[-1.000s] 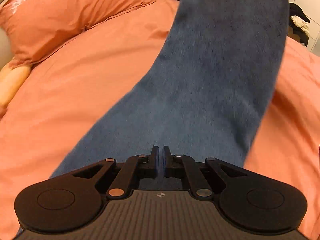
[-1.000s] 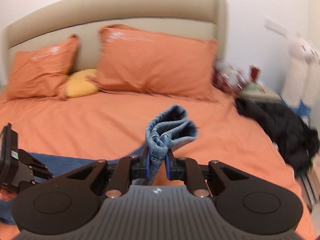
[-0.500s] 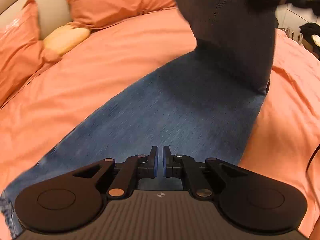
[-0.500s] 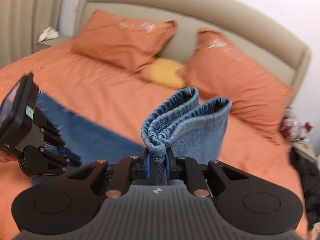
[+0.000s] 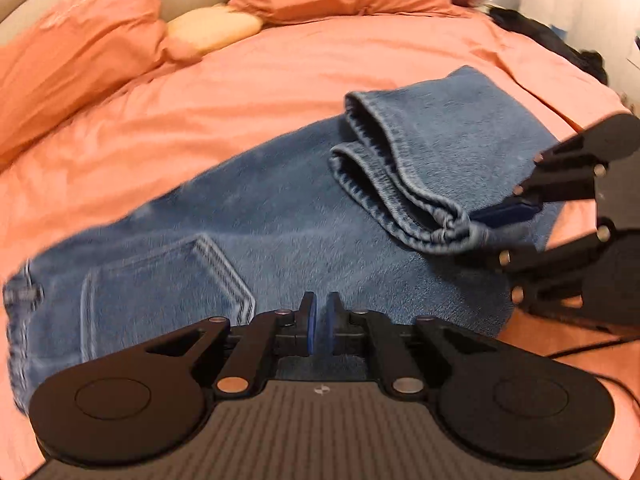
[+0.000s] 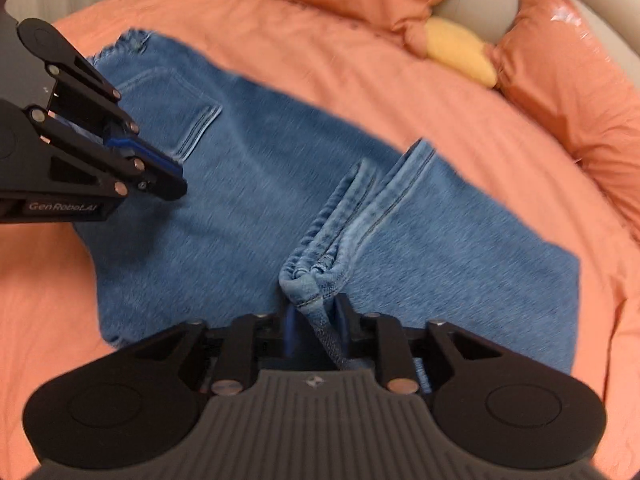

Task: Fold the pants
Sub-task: 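Carry the hems with the right gripper over toward the jeans seat, then lower the hems onto the jeans and smooth the fold with the right gripper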

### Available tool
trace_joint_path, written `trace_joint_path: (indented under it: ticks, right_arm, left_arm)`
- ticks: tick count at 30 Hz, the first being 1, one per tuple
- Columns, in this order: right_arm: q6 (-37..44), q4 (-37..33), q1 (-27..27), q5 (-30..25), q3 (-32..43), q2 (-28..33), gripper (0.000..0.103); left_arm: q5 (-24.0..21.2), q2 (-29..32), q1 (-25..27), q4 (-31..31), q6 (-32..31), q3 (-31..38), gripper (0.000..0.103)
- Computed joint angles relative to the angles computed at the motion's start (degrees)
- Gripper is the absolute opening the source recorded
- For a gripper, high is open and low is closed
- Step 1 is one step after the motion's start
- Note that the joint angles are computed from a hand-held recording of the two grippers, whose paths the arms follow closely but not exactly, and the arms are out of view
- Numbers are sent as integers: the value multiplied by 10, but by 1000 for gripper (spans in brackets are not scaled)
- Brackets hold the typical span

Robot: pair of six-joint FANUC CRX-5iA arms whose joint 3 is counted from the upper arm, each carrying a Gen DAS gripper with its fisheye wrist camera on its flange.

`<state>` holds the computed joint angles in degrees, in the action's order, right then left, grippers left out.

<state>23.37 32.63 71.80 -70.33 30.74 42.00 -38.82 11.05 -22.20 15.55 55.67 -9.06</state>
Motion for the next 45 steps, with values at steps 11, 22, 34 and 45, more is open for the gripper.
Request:
trace_joint_path:
  ticks: [11,22,34,45]
  right_arm:
    - [-89,-30,-30,-36,63,23,38]
    - [-147,-60,-39,-11,68,22,9]
    - [-139,-72,-28,56,-14,-30,8]
    - [-203,-81,-38,163,-121,-78,19]
  left_arm:
    - [48,-21,-22,-85,165,-24,24]
    - [-3,-16,-32,-120,189,5,27]
    - [-26,-3,17,117,49,-36,27]
    - [-81,49,23,176,37,22,29]
